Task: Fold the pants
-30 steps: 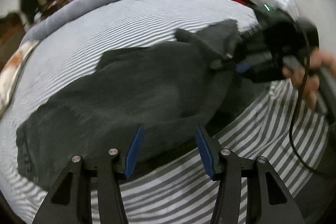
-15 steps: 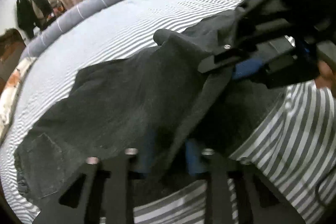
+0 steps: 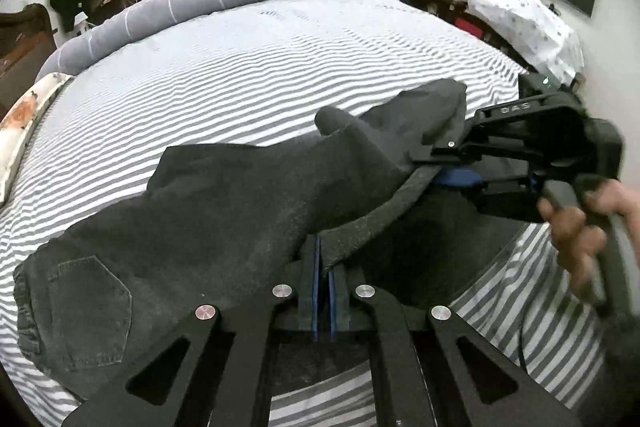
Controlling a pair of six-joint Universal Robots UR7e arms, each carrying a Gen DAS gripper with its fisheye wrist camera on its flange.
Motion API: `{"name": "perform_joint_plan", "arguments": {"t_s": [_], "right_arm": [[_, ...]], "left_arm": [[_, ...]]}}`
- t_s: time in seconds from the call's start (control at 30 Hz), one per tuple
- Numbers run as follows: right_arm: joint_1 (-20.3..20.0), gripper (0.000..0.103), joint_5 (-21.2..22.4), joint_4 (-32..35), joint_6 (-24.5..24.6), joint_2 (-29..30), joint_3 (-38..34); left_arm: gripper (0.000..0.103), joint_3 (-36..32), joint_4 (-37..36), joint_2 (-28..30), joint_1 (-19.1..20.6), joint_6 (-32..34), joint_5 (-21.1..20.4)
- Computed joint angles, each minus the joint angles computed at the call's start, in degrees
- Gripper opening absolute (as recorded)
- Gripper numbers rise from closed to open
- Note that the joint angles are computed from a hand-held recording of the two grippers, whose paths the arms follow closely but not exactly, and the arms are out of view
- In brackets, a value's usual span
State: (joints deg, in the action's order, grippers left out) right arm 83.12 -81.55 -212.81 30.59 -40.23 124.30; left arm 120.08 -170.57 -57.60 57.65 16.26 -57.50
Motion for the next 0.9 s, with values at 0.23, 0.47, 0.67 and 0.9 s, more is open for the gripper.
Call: {"name": "perform_joint_plan", "arguments": {"t_s": [0.23, 0.47, 0.67, 0.9], "right_arm": [[-4.5, 0.02, -4.1, -1.4, -0.7, -4.9, -0.1], [-9.2, 0.018, -5.1, 0.1, 0.3, -8.6, -1.7], [-9.8, 0.018, -6.4, 1.9, 0.4, -9.8, -3.5], [-9.4, 0.019, -7.4, 4.6, -3.4, -12.7, -2.1]], "left_arm": [[0.003, -0.6, 2.1, -1.0, 0.0, -1.6, -0.2], [0.003, -1.9, 3.8, -0.5, 0.3, -2.6, -0.2], [0.003, -2.7, 4.8, -0.3, 0.5, -3.1, 0.0], [0.003, -3.4, 4.9, -0.1, 0.5, -3.4, 0.4]]}}
